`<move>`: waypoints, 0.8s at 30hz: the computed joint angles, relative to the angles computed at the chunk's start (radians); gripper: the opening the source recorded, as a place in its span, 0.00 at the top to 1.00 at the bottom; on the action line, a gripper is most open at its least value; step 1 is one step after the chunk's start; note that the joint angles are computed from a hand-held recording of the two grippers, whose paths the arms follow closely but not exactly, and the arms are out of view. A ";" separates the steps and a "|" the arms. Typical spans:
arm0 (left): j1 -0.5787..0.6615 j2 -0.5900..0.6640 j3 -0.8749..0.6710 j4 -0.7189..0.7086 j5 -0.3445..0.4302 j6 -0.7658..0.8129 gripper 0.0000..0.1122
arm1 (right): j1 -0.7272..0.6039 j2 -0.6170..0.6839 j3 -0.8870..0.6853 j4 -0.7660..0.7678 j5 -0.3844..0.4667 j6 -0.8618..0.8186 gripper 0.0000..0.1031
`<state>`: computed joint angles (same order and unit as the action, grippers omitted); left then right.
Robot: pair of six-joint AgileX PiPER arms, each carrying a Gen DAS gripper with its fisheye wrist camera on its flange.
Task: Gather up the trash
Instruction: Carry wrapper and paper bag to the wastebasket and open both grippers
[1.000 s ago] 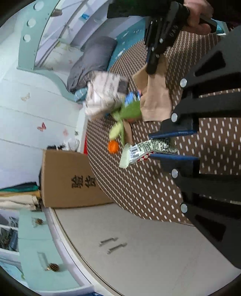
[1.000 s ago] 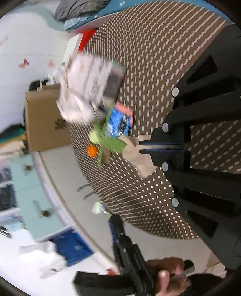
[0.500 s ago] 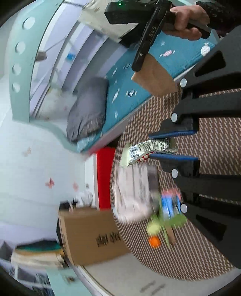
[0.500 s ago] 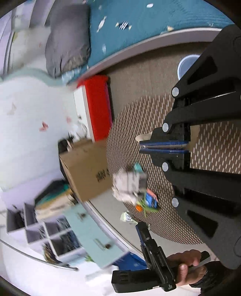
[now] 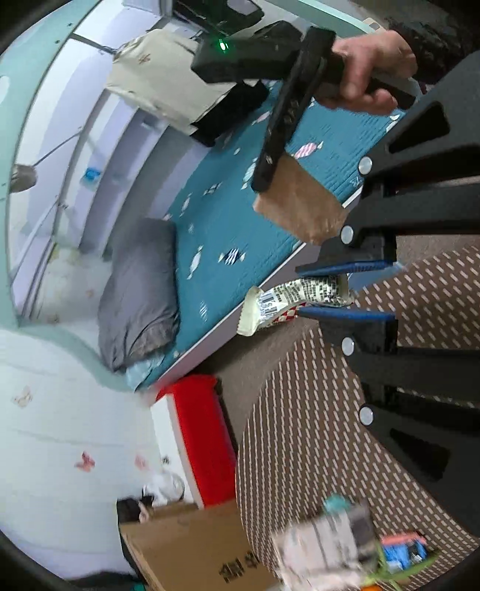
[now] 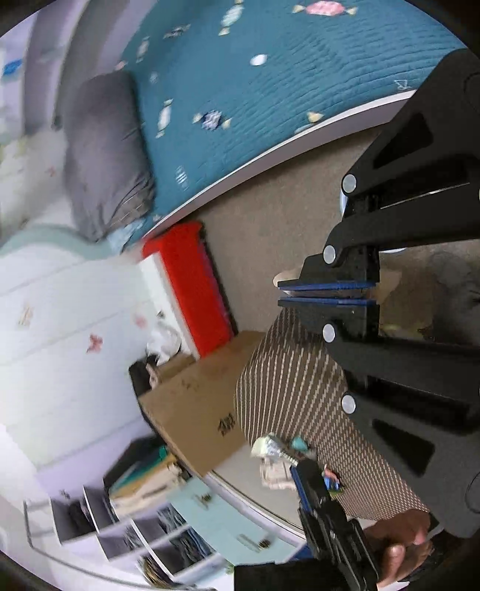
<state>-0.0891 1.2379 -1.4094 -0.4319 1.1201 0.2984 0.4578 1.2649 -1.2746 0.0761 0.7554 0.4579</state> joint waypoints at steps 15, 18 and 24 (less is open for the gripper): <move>-0.326 0.461 -0.215 0.220 -0.046 -0.246 0.86 | -0.289 0.468 0.319 0.706 -0.243 -0.570 0.48; -0.341 0.525 -0.270 0.217 -0.013 -0.247 0.86 | -0.295 0.423 0.404 0.776 -0.316 -0.603 0.15; -0.374 0.621 -0.349 0.240 0.027 -0.253 0.86 | -0.324 0.217 0.523 0.709 -0.365 -0.519 0.12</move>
